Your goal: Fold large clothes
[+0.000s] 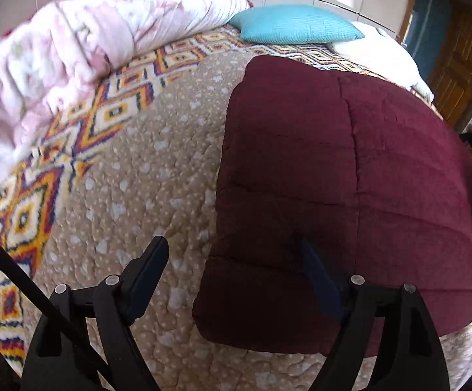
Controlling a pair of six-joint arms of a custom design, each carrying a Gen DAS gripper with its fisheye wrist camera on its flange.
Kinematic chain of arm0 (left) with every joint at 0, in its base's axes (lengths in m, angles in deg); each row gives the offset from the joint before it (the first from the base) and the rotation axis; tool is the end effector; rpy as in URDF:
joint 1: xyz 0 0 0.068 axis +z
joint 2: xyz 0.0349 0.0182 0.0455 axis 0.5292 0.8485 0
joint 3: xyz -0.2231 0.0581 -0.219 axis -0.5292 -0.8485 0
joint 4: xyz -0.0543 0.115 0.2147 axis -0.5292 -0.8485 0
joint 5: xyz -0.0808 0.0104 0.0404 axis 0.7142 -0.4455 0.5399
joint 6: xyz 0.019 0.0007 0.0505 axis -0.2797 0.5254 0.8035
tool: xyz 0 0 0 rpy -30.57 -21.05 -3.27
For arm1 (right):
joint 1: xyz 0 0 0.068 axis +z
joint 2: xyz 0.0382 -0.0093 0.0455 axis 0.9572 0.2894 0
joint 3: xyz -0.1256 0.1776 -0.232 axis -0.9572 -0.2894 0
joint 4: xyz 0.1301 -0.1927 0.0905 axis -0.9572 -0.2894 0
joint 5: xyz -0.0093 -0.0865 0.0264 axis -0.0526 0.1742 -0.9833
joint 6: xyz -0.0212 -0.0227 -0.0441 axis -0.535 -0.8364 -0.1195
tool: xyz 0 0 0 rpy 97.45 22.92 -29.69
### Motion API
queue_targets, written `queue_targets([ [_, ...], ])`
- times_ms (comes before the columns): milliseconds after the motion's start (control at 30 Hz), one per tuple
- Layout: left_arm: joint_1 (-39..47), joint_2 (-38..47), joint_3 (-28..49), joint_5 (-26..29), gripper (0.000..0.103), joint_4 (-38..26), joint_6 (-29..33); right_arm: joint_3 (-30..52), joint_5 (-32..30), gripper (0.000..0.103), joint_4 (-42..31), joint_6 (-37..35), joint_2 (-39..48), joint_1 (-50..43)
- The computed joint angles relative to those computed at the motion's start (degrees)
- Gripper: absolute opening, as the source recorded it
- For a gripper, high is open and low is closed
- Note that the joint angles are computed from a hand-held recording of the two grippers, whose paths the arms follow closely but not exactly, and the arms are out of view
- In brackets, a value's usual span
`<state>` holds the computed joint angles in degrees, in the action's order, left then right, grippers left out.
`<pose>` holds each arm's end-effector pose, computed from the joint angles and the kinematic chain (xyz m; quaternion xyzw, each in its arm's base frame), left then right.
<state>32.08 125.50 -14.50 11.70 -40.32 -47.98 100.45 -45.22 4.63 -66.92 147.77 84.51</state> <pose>0.2480 0.0041 0.2316 -0.1811 0.9421 -0.0016 0.2823 0.3471 0.0670 0.2302 -0.0179 0.9482 0.0224 0.3164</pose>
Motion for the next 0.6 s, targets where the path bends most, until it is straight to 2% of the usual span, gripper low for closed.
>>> queue_targets([
  [33,1.55,-0.53,0.78,2.34,0.083,-1.69,-0.22,0.48,-0.33,0.081,-0.40,0.52,0.72,-0.93],
  [67,2.52,-1.48,1.19,3.59,0.083,-2.86,-0.36,0.99,-1.73,0.081,-1.12,0.72,0.71,-1.86],
  [200,4.28,-9.16,-0.37,5.33,0.083,-7.07,-1.19,-1.68,-1.99,0.069,-1.88,1.25,-5.21,-3.19],
  [300,3.99,-15.80,-3.44,6.76,0.083,-9.82,-2.61,-7.76,-5.07,0.067,-0.65,-0.08,-12.62,-4.00],
  [433,-1.44,-24.65,-7.83,1.88,0.083,-14.30,-6.48,-17.53,-4.37,0.067,2.55,-2.87,-19.85,-3.83],
  [600,-14.98,-33.62,-11.24,-6.98,0.083,-21.92,-16.22,-25.62,-5.70,0.064,7.04,-5.45,-20.75,-10.77],
])
